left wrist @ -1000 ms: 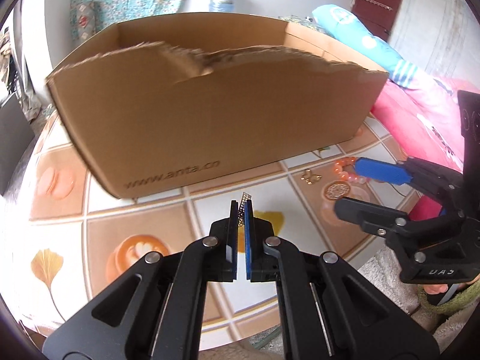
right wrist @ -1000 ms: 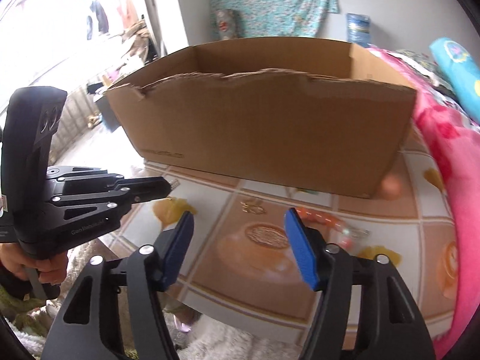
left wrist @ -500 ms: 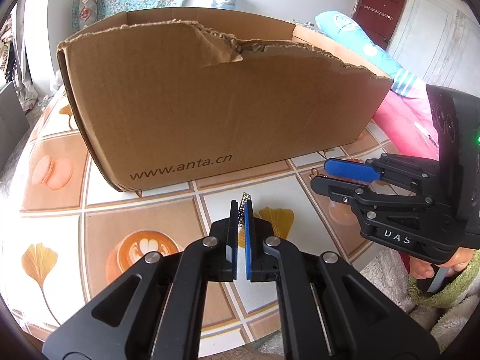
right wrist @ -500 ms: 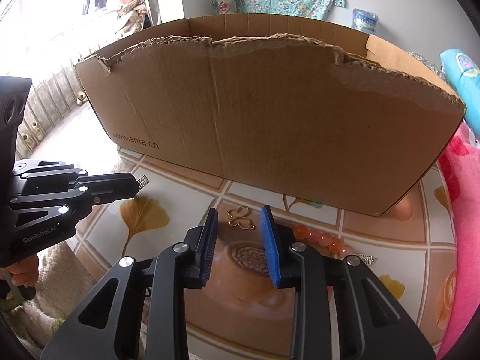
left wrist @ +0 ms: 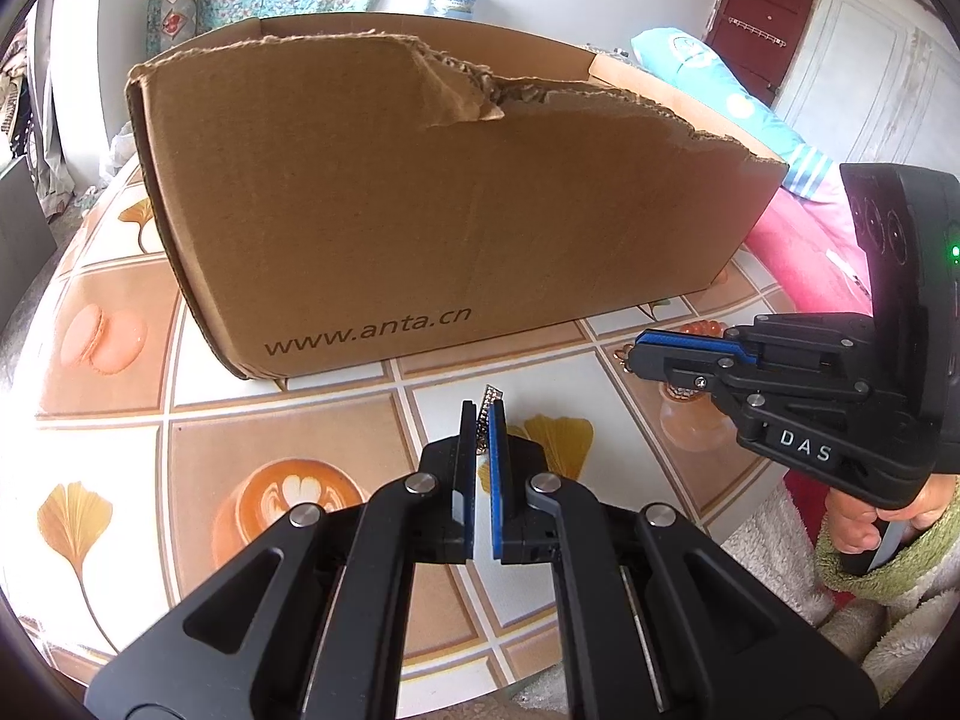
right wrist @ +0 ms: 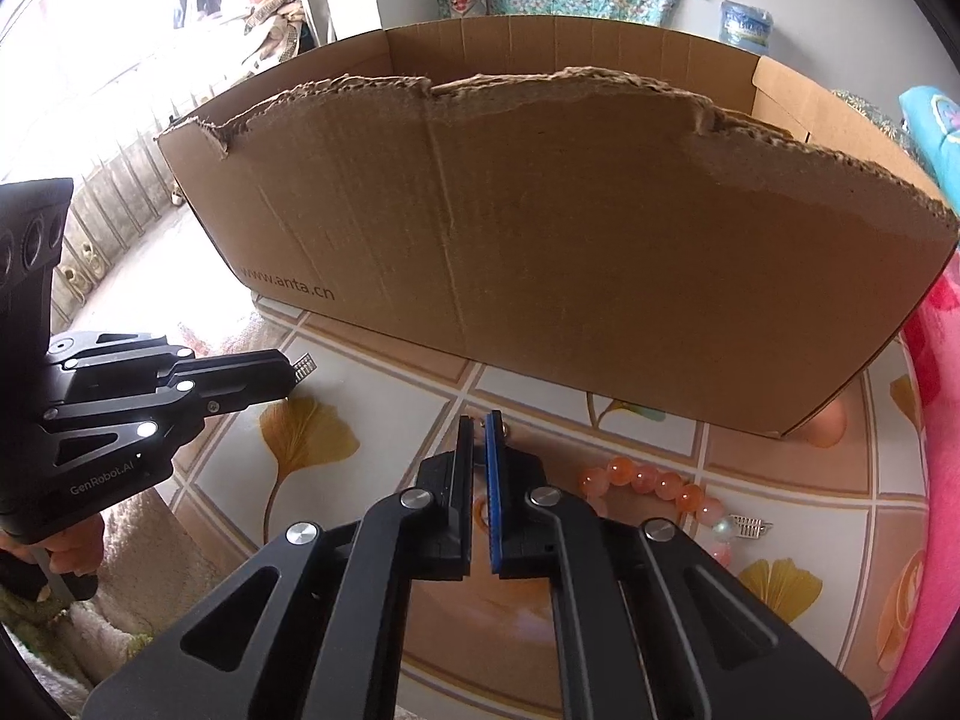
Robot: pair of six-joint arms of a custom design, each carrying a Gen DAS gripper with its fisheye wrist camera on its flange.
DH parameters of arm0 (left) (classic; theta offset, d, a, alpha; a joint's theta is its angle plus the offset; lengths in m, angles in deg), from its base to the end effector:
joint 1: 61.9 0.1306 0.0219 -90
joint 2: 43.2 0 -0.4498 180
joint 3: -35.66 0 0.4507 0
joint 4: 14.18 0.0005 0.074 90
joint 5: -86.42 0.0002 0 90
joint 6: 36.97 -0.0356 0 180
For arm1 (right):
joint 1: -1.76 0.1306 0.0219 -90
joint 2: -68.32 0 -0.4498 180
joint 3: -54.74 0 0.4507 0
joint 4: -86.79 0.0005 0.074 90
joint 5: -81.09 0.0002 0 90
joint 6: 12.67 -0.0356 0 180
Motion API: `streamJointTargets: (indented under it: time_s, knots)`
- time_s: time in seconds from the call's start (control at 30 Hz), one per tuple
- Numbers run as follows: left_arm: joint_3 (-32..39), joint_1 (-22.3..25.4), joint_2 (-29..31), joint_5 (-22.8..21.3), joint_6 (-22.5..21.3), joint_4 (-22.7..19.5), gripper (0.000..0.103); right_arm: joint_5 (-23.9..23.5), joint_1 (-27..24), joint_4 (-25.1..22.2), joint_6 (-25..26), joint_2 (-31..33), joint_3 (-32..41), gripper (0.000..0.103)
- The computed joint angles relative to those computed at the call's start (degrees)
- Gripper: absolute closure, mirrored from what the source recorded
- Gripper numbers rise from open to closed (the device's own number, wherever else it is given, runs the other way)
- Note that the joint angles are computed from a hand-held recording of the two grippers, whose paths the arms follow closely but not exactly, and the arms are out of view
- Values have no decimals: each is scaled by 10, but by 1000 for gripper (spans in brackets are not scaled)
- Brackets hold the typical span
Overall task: Organize jewelry
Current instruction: 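Hold the chain charm in the left tool while the right tool opens over a small gold knot charm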
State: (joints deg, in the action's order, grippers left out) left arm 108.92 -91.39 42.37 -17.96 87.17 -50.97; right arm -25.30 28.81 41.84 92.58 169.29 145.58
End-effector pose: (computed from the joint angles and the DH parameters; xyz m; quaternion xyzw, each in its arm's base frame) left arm 0.4379 -0.2381 0.4008 -0.0814 0.9271 -0.0831 0.3564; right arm 0.5415 0.2872 0.4041 -0.3806 0.8652 0.1658 0.2814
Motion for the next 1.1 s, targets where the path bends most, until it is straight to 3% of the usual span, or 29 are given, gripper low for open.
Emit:
streamJointTargets:
  time_s: [0.37, 0.43, 0.5, 0.53, 0.8, 0.93, 1.1]
  knots:
    - [-2, -4, -6, -6, 0, 3, 100, -4, -4, 3, 4, -19, -17, 99]
    - [-3, -4, -7, -7, 0, 4, 100, 4, -2, 9, -9, -22, -20, 94]
    - [-4, -4, -9, -6, 2, 5, 100, 3, -1, 2, -13, -16, -13, 78]
    - [-5, -3, -9, -5, 3, 6, 100, 11, 0, 8, -18, -16, -14, 75]
    - [-9, 1, -12, -2, 8, 7, 100, 43, 18, 24, -10, -3, -10, 76]
    - [-9, 2, -12, -1, 8, 9, 100, 37, 21, 20, -16, -3, -11, 89]
    - [-11, 2, -12, 0, 10, 11, 100, 38, 26, 19, -22, -1, -9, 89]
